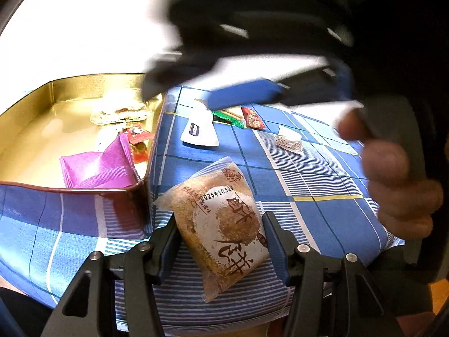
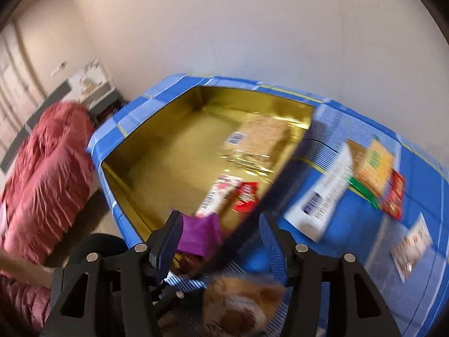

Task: Organize snacks
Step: 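Carry the purple pouch into the gold tray with the right tool while the left holds the cake, then drop the cake pack into the tray with the left tool while the right grasps the BA ZHEN pack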

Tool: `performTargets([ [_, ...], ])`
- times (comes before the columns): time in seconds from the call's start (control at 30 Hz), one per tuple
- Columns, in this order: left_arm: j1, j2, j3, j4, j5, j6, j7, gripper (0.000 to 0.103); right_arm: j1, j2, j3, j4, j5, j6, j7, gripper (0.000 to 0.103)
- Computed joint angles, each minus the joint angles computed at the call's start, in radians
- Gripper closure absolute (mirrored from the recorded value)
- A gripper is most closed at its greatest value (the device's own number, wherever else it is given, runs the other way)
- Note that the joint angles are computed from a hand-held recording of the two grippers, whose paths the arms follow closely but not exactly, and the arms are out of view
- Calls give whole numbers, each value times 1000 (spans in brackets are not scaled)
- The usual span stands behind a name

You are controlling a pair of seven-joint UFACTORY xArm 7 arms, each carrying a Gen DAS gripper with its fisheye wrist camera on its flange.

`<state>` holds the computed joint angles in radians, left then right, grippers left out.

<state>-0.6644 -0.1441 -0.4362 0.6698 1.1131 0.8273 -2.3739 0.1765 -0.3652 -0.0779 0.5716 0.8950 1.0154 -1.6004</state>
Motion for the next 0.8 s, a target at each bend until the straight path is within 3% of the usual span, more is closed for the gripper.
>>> performTargets([
  [0.13,-3,18,-1,12,5,11,-1,46,-61,50,-51,18,42,-33,-10,46],
  [0.37,-16,42,11,29,11,24,5,46,-158,190,-71,40,244,-276,-98,46],
  [0.6,-18,54,27,41,-16,25,46,46,-269,335,-53,120,369,-294,-129,46],
  [0.8,-13,76,42,65,-27,15,84,47,-309,337,-17,114,413,-304,-166,45],
])
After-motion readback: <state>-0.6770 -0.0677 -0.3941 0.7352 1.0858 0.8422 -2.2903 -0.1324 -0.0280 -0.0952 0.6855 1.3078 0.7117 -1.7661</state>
